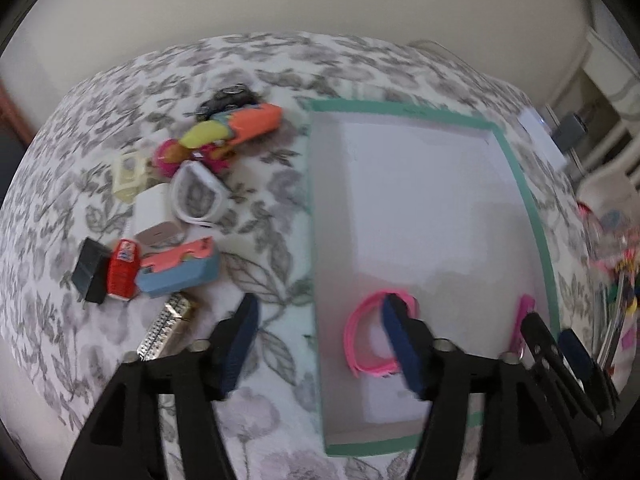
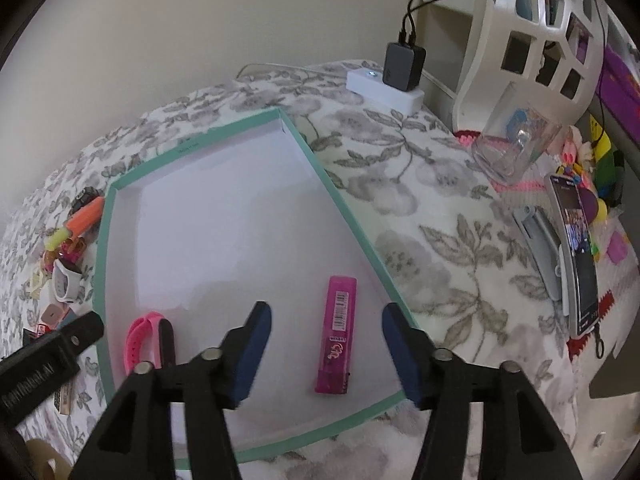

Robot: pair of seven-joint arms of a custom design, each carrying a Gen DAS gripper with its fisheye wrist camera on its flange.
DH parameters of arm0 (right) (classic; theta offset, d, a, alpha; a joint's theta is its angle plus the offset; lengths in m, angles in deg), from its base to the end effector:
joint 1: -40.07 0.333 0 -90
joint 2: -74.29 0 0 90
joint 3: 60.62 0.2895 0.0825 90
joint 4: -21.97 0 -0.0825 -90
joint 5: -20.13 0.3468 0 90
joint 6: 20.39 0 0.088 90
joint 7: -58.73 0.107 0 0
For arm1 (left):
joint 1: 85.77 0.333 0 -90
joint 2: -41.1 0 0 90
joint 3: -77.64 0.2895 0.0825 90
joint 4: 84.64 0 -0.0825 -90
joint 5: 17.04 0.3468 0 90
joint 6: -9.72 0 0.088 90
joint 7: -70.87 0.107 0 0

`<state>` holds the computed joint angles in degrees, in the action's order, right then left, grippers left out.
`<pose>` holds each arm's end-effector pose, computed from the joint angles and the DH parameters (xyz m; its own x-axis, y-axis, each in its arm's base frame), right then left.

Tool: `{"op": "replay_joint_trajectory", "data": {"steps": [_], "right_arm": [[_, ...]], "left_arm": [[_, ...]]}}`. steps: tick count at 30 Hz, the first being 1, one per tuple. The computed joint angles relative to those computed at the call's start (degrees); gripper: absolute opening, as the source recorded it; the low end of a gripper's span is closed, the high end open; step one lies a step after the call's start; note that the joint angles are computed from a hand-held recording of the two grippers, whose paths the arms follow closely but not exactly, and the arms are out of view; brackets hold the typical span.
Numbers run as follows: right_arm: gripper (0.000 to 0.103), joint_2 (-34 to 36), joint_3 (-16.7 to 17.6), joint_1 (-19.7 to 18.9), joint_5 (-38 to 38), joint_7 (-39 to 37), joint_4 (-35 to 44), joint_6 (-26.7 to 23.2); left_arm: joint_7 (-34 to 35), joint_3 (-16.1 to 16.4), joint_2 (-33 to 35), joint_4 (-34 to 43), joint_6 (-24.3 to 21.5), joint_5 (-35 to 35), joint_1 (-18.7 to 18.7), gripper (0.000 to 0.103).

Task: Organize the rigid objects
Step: 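Withdraw both tools from the tray back toward the object cluster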

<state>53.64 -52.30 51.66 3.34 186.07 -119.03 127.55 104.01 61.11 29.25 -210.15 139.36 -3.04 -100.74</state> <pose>0.4145 0.1588 0.4722 -0.0849 -0.9963 -0.0159 -0.8558 0.0810 -0.5110 0.4159 -0.2547 0.4878 0.2951 -0.9542 0.0499 -0.8845 -0.2926 -0.3635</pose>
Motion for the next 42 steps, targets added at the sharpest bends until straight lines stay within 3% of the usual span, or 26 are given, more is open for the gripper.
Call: {"op": "replay_joint_trajectory", "data": {"steps": [1, 6, 10, 13, 18, 24, 30, 36, 42], "right_arm": [[0.064, 0.00, 0.10, 0.05, -0.21, -0.08, 0.02, 0.33], [0.076, -0.02, 0.76, 0.16, -1.71, -0.53, -0.18, 2.52], [0.091, -0.51, 1.15, 0.07, -2.91, -0.25, -0.81, 5.30], [0.103, -1.01, 1.19, 0.17, -2.52, -0.20, -1.44, 7.79], [0.103, -1.72, 1.77, 0.09, -2.01, -0.11, -1.94, 10.79], [0.103, -2.16, -0.11, 3.78, 3.80, -5.00, -1.62, 14.13], [0.103, -3.21, 3.22, 3.06, 3.64, -4.93, -0.70, 17.80], [0.103, -0.14, 0.43, 10.43, 9.88, -12.81, 2.56, 18.39], [0.103, 4.05, 2.63, 12.65, 11.27, -16.73, 6.95, 17.23]], "left_arm": [[-0.77, 0.08, -0.53, -0.55, 0.05, 0.19, 0.22, 0.084], [-2.90, 0.99, -3.65, -3.52, 0.28, -0.66, 1.75, 0.084], [-4.94, 0.97, -5.85, -4.83, -1.68, 0.52, 3.37, 0.085], [-5.32, 1.58, -7.83, -6.33, -2.09, -0.08, 4.19, 0.096], [-5.75, 1.54, -10.30, -7.31, -3.98, 0.57, 5.76, 0.096], [-4.57, 1.83, -13.25, -8.16, -5.82, 1.87, 7.21, 0.096], [-3.11, 2.95, -17.06, -10.61, -6.05, 1.70, 9.02, 0.096], [0.67, 5.13, -20.79, -13.81, -6.08, 0.37, 11.03, 0.096], [3.06, 5.50, -23.51, -16.09, -9.31, 1.21, 14.36, 0.096]]}}
